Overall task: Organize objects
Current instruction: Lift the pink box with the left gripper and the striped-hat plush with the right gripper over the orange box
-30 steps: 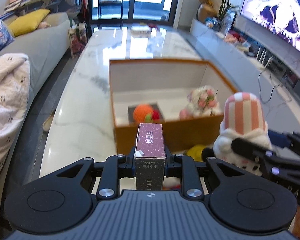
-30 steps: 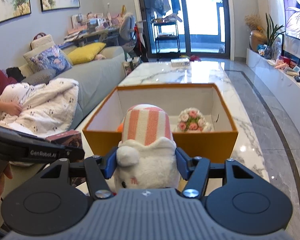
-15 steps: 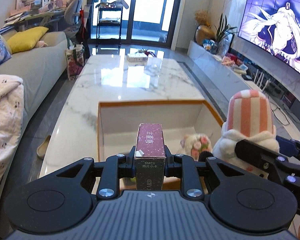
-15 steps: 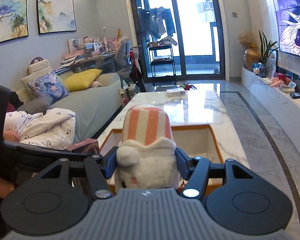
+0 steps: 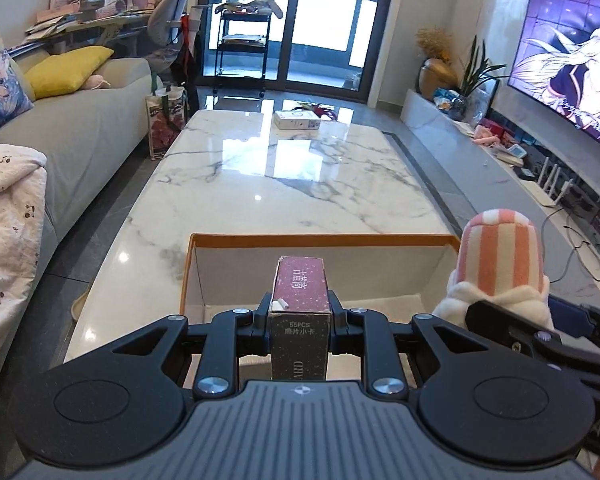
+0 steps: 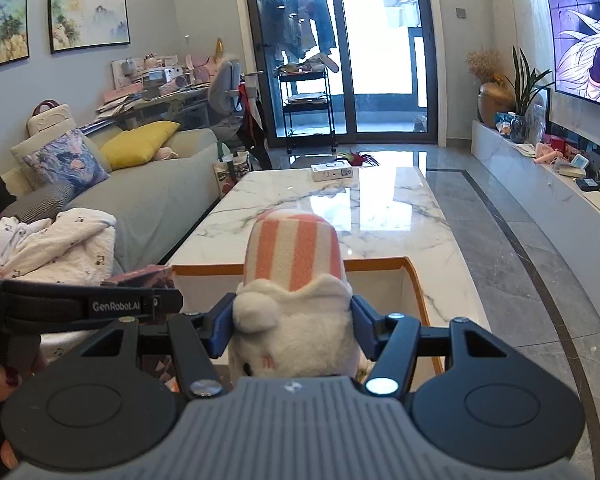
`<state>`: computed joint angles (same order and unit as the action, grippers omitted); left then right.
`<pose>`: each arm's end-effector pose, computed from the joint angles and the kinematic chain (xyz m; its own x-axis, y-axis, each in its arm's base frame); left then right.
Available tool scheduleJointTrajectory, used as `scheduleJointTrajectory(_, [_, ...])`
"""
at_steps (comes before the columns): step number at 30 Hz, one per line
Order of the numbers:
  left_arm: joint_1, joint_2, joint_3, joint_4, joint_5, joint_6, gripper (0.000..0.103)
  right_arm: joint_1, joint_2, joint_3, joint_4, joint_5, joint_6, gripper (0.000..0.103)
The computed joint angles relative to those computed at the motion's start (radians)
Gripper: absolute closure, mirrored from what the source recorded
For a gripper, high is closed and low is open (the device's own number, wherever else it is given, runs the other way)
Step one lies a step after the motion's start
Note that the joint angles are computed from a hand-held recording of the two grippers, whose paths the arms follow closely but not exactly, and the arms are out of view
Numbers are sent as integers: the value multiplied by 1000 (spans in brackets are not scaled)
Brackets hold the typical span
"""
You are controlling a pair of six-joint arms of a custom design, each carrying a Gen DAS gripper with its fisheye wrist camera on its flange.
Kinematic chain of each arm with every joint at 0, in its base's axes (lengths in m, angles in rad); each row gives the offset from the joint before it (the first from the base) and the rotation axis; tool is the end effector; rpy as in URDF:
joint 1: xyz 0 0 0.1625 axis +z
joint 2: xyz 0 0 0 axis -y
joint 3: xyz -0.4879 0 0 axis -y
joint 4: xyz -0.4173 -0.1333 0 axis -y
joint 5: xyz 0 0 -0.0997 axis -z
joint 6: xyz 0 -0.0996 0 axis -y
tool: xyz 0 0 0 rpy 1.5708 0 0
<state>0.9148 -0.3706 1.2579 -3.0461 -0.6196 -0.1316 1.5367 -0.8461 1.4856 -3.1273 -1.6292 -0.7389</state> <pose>-0.3384 -0.7911 0.0228 -0.7959 -0.0901 -0.5987 0.4066 0.6532 -0.6388 0.1002 -0.8017 0.2974 -0.7503 -0.3500 0.5608 -0.6555 0.5034 -0.5629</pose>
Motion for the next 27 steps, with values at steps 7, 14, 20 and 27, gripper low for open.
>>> scheduleJointTrajectory(7, [27,37,-59,28,-13,-33,77,-16,63,-82,45,-2,43,41])
scheduleJointTrajectory(14, [47,57,-94,87,0,-63,77,-18,112,-131,92,-4,61,41])
scheduleJointTrajectory(20, [58,57,-104,120,9,-91,77,-15,135,-138,110,-31,36,41])
scheduleJointTrajectory(27, [62,65,-130,155,8,-81,77,-14,148,-145,123,-47,17,41])
